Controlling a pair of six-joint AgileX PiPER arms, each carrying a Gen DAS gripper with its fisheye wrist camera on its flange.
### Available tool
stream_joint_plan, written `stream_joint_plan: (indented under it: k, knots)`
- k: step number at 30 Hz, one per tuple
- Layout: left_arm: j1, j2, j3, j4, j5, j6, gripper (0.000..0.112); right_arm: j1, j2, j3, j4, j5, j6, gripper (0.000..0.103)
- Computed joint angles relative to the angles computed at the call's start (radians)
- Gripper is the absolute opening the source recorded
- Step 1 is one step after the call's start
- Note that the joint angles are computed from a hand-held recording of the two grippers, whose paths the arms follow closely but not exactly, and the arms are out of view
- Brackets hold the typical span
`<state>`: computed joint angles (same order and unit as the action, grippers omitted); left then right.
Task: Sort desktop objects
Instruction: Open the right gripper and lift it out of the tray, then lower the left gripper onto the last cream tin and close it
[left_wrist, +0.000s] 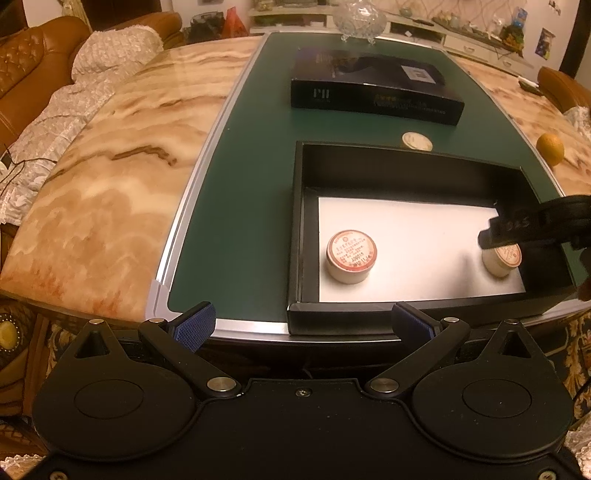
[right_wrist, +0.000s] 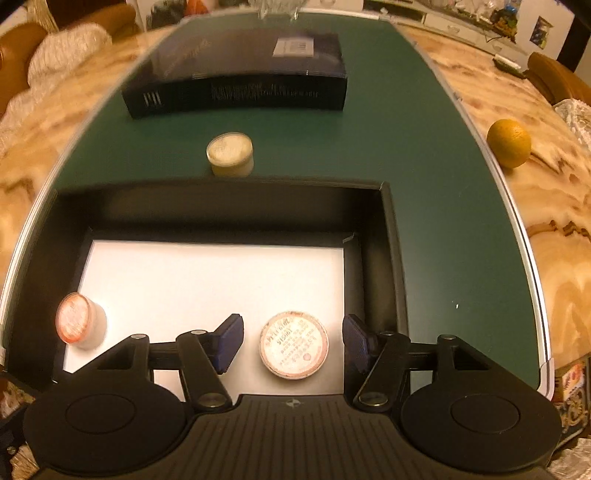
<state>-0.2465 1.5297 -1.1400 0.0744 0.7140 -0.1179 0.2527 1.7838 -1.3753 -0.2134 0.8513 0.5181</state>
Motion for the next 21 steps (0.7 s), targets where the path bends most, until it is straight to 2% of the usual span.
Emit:
stream_joint_plan:
  k: [4, 5, 8, 11, 14, 16, 18, 21]
  knots:
    - [-0.015, -0.005, -0.014, 0.029, 0.008, -0.027, 0.103, -0.015, -0.097, 0.084, 0.003, -0.076, 0.075, 0.063]
    - [-0.02, -0.004, -0.021, 0.041, 0.009, -0.038, 0.103, -0.011, -0.137, 0.131, -0.015, -0.112, 0.14, 0.066]
    - [-0.035, 0.013, -0.057, 0.089, 0.008, -0.086, 0.103, 0.03, -0.294, 0.326, -0.132, -0.227, 0.44, 0.076]
    - [-0.058, 0.057, -0.121, 0.153, 0.005, -0.147, 0.103, 0.119, -0.432, 0.493, -0.301, -0.266, 0.74, 0.081]
    - [-0.092, 0.118, -0.207, 0.209, 0.016, -0.186, 0.103, 0.263, -0.486, 0.546, -0.51, -0.169, 1.038, 0.082]
    - [-0.116, 0.161, -0.268, 0.223, 0.022, -0.192, 0.103, 0.315, -0.527, 0.567, -0.592, -0.131, 1.144, 0.082]
    - [-0.145, 0.216, -0.335, 0.243, 0.018, -0.205, 0.103, 0.358, -0.549, 0.581, -0.647, -0.103, 1.225, 0.09]
    - [-0.193, 0.336, -0.48, 0.306, 0.051, -0.243, 0.103, 0.442, -0.52, 0.576, -0.739, -0.013, 1.33, 0.09]
